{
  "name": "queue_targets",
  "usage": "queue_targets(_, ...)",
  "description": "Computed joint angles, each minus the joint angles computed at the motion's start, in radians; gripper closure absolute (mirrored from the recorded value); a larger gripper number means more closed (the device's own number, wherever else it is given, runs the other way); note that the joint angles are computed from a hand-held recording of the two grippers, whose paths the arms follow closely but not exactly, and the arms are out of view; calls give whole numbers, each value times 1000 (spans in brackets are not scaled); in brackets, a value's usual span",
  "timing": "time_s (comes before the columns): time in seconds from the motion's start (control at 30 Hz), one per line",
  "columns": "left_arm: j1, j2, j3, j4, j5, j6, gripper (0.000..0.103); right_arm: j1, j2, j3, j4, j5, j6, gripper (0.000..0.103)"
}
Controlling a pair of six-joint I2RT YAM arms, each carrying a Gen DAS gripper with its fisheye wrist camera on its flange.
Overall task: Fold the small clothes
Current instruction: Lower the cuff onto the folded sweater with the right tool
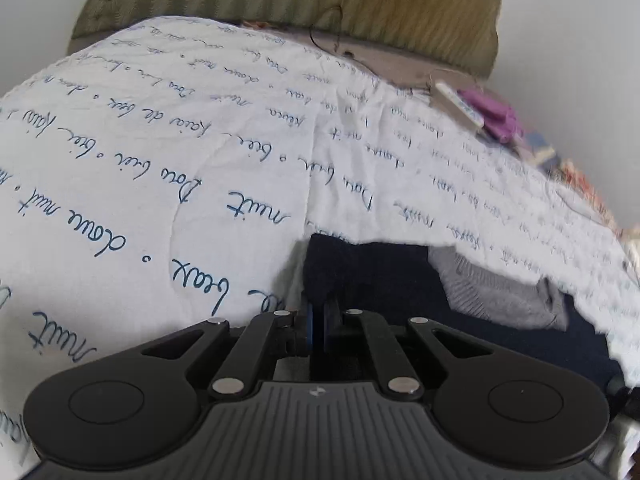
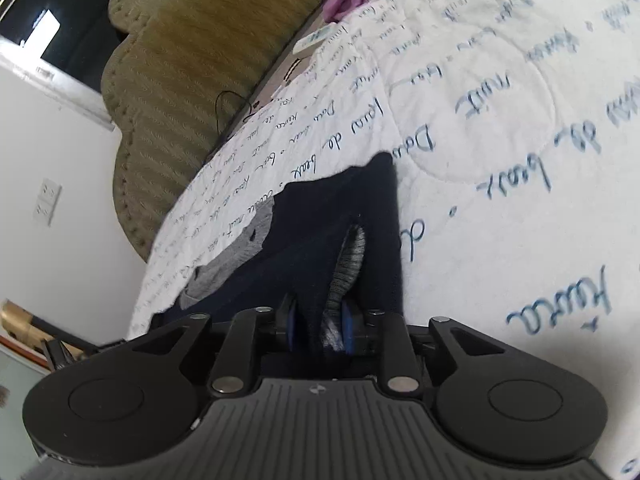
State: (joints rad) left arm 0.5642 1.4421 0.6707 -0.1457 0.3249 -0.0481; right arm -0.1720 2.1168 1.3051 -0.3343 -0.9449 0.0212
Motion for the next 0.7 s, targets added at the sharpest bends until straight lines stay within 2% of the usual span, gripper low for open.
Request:
queue_targets(0.03, -30, 29, 3, 5, -32, 9, 98, 1, 8, 10, -8, 9, -3, 66)
queue_targets(0.1, -21, -4, -25, 14, -20, 19, 96, -6, 30, 43, -39, 1, 20, 66)
queue_targets(0.17, 14, -72, -30, -43, 31, 23, 93, -27, 0, 12, 23, -8, 70, 61)
queue_targets(0.23, 52, -143, -53, -60, 77, 35, 80, -45, -30, -16, 90, -7, 96, 58)
queue_targets(0.3, 57, -176, -74, -40, 83, 6, 20, -41, -33, 0, 96, 3, 93, 58)
queue_targets(0.33, 42, -177, -92, -1, 63, -17, 14, -31, -27, 14, 99, 13, 96, 58)
queue_targets(0.4, -9, -133, -90, 44, 4, -57, 14, 0, -8, 50, 90, 31, 101, 58)
queue_targets(0.5, -63, -18, -57, 91, 7, -111, 15, 54, 42, 119, 33, 74, 62, 54)
queue_targets(0.53, -89, 11, -60, 125, -25, -119, 15, 74, 57, 137, 13, 111, 37, 53)
queue_targets(0.57, -115, 20, -68, 158, -67, -120, 30, 88, 64, 137, 23, 138, 19, 57)
queue_targets(0.6, -142, 14, -70, 168, -109, -105, 89, 96, 62, 126, 42, 154, 1, 83)
queue_targets(0.63, -148, 18, -49, 131, -112, -94, 96, 101, 51, 118, 49, 178, -10, 95)
queue_targets(0.7, -139, -16, -51, 117, -109, -99, 97, 84, 6, 57, 135, 146, 2, 96)
